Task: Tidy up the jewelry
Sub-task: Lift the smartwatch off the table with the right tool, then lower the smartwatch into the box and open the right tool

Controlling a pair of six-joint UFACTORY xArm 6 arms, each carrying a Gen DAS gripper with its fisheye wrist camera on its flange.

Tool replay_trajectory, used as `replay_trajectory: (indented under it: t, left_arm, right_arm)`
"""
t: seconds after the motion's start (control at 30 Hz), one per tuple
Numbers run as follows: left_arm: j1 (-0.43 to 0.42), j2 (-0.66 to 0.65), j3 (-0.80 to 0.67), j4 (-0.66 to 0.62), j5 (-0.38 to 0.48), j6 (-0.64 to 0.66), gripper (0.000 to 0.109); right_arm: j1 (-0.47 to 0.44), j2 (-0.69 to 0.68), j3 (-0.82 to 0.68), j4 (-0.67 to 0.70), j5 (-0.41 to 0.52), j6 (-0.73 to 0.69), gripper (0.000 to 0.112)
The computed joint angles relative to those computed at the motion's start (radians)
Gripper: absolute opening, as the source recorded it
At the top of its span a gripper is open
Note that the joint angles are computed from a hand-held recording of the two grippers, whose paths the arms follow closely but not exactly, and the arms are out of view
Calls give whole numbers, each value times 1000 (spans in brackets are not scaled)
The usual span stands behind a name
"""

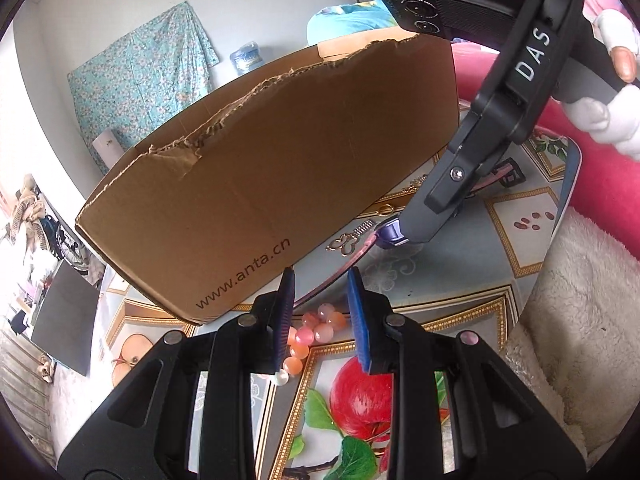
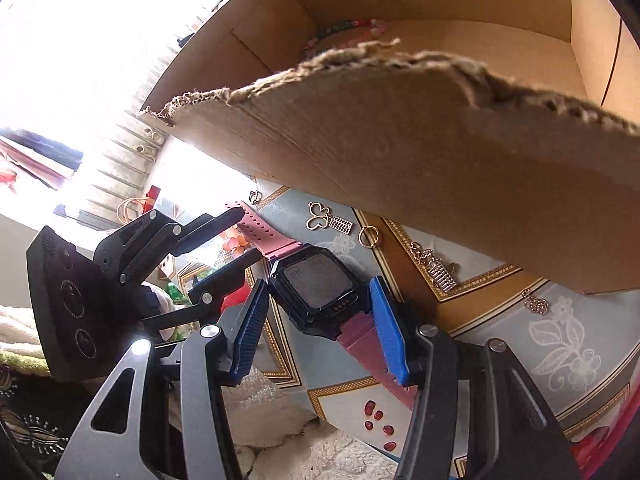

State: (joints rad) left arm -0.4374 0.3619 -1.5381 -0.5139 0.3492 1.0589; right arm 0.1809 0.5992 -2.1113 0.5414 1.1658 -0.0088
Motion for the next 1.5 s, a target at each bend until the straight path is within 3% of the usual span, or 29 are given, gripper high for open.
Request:
replay_trajectory:
  t: [0.07,0.2,0.43,0.67,0.83,0.9,0.97,1.07,1.23,1.5]
  left_arm:
    - [0,-3,4,19,-2,-6,25]
    - [-7,18,-34,59,26,-67,12]
    - [40,124,-267,6,303,-153,5]
    - [73,260,-507,-5,501,-255,4]
    - [81,316,-611,2,560,-288,3]
    - [81,323,-624,7,562,-289,3]
    - [84,309,-602,1,544,-276,3]
    - [88,285,-565,-15,507,-248,3]
    - [93,256,-536,-72,471,-200,2]
    - [105,148,-436,-191,411,-68,2]
  right_arm:
    - [-15,-14,21,28,2,-30,47]
    - [-7,-37,61,42,-40,-56,38]
    - [28,-118,176,-52,-144,-71,38]
    - [87,-245,363,-285,-262,-28,38]
    - [138,-288,438,-527,-323,62,38]
    - [155,-303,463,-638,-344,123,34]
    - [164,-321,495,-706,-361,171,18]
    - [172,-350,538,-775,-394,238,7]
    - [183,-397,579,-862,-423,325,5]
    - [258,-463,581,-1052,-390,474,5]
